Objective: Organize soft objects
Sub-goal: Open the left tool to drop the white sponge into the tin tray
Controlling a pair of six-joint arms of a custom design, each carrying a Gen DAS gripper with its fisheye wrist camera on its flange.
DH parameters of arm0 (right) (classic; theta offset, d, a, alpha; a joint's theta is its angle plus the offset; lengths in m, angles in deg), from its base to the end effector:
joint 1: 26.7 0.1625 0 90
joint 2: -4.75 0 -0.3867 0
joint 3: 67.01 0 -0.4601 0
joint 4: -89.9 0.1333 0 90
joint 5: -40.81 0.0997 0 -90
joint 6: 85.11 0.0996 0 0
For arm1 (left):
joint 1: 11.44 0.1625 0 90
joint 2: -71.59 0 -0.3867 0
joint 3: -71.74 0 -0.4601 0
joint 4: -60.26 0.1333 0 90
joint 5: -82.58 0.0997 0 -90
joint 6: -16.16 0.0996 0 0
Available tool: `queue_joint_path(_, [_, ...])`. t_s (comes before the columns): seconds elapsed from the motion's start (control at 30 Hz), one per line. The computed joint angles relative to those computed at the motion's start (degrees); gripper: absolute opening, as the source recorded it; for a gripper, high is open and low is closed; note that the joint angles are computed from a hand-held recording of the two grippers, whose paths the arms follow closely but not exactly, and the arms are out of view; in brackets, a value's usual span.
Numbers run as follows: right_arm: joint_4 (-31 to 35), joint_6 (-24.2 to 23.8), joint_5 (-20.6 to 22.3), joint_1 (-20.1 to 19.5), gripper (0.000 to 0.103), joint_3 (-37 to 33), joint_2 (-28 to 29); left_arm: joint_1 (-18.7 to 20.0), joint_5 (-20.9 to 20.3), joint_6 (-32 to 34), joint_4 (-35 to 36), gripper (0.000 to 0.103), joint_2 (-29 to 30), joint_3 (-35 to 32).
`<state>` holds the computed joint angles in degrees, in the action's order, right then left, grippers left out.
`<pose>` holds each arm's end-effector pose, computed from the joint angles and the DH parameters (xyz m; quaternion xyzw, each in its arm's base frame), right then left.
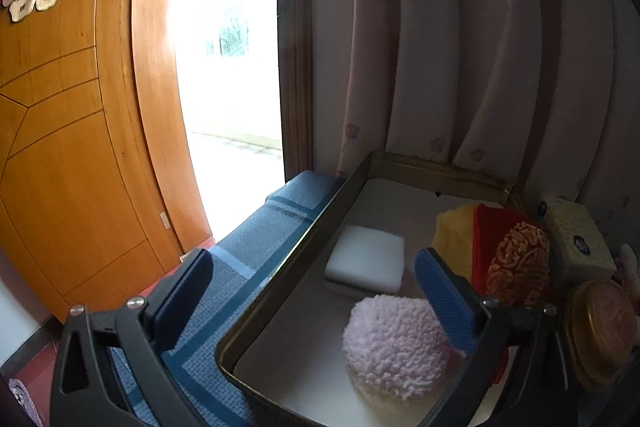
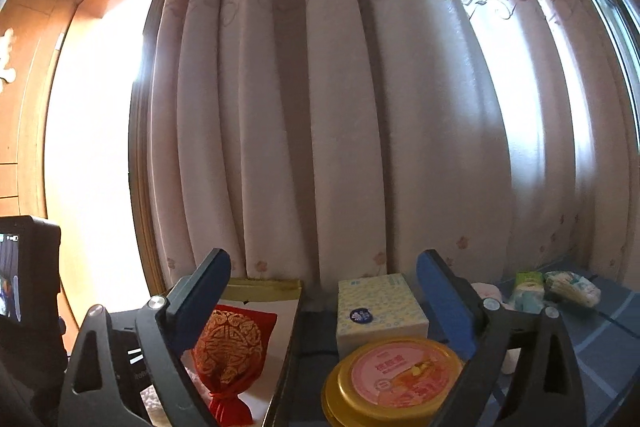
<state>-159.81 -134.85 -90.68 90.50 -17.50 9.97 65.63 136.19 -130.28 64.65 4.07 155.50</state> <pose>0.3785 -0.5892 -0.1327 0.1343 -0.6206 0.6854 0.3565 0.0467 -0.6566 0.2696 0.1450 0.7879 -0.4859 0.3494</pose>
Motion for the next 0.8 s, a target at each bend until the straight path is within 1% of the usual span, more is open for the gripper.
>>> queue_joint_path(0.13, [-0.68,0.44,-0.14,-0.01,0.096,-0.25,0.13,-0.14,0.5,1.68,-2.56,0.102,-1.22,1.87])
queue_joint_path(0.27, [-1.36,0.99,-0.49,0.02,0.096,1.67,-1.0,-0.06,1.52,2.19,-4.3,0.102,-2.41,3.32])
queue_joint_path(0.43, [-2.7,0.2,-0.44,0.09,0.096,1.94,-0.94,-0.05,2.66,3.18,-6.67,0.102,-3.69,5.11])
queue_joint_path(0.57, [-3.11,-0.23,-0.69,0.13,0.096,1.98,-0.94,-0.24,2.54,4.17,-8.29,0.102,-4.01,5.83])
queue_joint_path(0.8, [-5.25,-1.26,-0.57,0.19,0.096,2.87,-1.36,-0.2,2.39,2.94,-6.61,0.102,-3.85,5.22])
